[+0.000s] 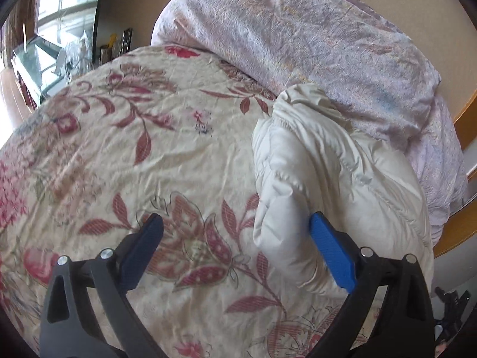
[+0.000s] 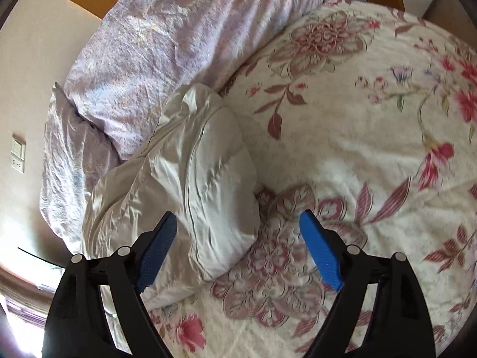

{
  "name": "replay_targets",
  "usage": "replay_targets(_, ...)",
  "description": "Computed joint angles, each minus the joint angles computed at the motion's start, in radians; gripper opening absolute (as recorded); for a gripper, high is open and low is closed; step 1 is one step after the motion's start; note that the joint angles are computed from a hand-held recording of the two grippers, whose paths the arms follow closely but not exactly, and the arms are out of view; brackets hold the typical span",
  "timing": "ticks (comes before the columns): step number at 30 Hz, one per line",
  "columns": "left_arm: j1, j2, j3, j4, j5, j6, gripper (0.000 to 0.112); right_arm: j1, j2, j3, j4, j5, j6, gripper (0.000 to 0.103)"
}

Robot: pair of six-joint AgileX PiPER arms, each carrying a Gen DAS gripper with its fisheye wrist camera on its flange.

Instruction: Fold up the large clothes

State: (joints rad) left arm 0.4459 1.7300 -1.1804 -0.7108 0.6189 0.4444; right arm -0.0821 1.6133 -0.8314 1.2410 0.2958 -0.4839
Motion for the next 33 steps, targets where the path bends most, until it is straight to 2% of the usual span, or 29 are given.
replay_targets(2,-0.012,-0.009,0.022,-0.012,-0.003,-0.011,0.093,0.001,0.012,0.009,0.071,0.037,-0.057,0.081)
replay_targets(4,-0.022,-0.001,0.022,-0.027,0.001,-0.012,0.090,0.023,0.028,-0.002,0.039,0.032,-0.020,0.079)
replay_targets(8,-0.042,0.037,-0.009,-0.043,0.021,-0.048,0.083,0.021,0.062,-0.010,0.098,0.063,-0.060,0.072)
replay_targets(11,-0.059,0.052,-0.028,-0.040,0.012,-0.071,0.079,0.041,0.081,-0.032,0.108,0.035,-0.071,0.063)
replay_targets(14,-0.059,0.073,-0.046,-0.089,0.026,-0.056,0.068,0.058,0.105,-0.058,0.116,0.009,-0.073,0.054)
replay_targets(16,-0.054,0.089,-0.054,-0.146,0.042,-0.028,0.053,0.074,0.110,-0.062,0.125,-0.019,-0.072,0.048)
replay_targets(17,-0.055,0.092,-0.055,-0.161,0.043,-0.023,0.050,0.079,0.111,-0.062,0.147,-0.027,-0.089,0.045)
replay_targets(19,-0.066,0.088,-0.058,-0.162,0.031,-0.027,0.040,0.087,0.105,-0.061,0.182,-0.040,-0.131,0.038)
replay_targets(21,-0.085,0.069,-0.050,-0.131,0.006,-0.044,0.034,0.093,0.097,-0.059,0.197,-0.047,-0.155,0.033)
replay_targets(27,-0.125,0.031,-0.042,-0.019,-0.039,-0.094,0.027,0.083,0.081,-0.038,0.296,-0.032,-0.264,0.027)
replay_targets(33,-0.120,-0.017,-0.003,-0.014,-0.054,-0.051,0.025,0.079,0.047,-0.004,0.393,-0.026,-0.371,0.023)
